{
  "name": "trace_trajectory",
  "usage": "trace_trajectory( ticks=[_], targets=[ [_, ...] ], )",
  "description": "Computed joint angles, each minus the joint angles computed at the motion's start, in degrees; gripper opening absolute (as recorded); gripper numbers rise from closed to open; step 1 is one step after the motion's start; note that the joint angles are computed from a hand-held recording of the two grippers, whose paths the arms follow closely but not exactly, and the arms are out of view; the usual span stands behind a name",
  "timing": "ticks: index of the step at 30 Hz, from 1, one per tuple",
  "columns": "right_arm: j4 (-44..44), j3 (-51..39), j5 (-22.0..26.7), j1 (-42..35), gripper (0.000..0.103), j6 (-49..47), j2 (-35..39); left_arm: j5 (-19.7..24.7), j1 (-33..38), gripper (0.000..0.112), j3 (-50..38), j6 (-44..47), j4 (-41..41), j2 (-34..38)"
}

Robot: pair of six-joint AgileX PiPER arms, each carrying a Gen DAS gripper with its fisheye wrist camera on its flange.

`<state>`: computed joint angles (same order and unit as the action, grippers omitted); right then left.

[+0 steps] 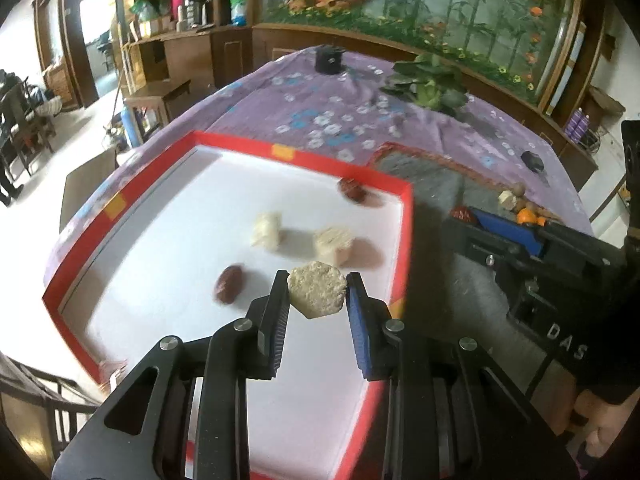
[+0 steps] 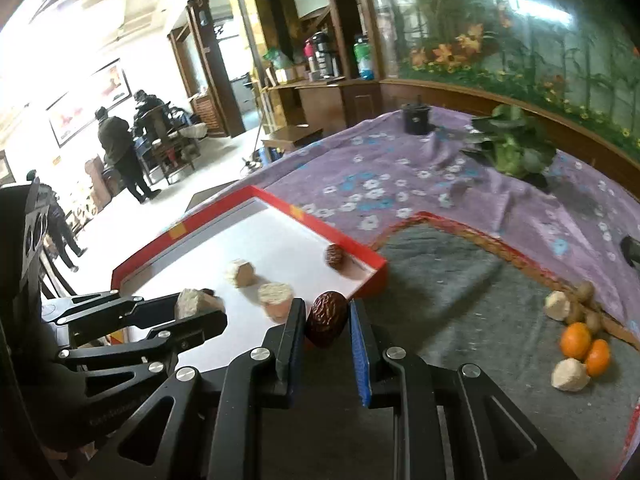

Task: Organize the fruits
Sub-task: 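Carry the cake with the left gripper while the right gripper carries the date over the tray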

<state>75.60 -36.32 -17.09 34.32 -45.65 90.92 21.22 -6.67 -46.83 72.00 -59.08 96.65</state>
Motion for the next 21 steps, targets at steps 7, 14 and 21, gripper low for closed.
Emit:
trace_trajectory(
  ticks=[7,14,21],
  targets=[
    [4.84,-5.95,1.61,1.38,0.021,-6.8,6.01,2.16,4.81,0.027,0.34,2.77,-0.38,1.52],
    [13.96,-12.01,4.77,2.43,0.021,-18.43,11.77,1.37,5.94,0.027,-0.86,3.68,-1.09,3.55],
    [23.84,-15.7,6.73,1.69,0.021,-29.07,16.49,-0.19,6.07,0.027,-1.13,3.88,-1.16,4.67]
  ],
)
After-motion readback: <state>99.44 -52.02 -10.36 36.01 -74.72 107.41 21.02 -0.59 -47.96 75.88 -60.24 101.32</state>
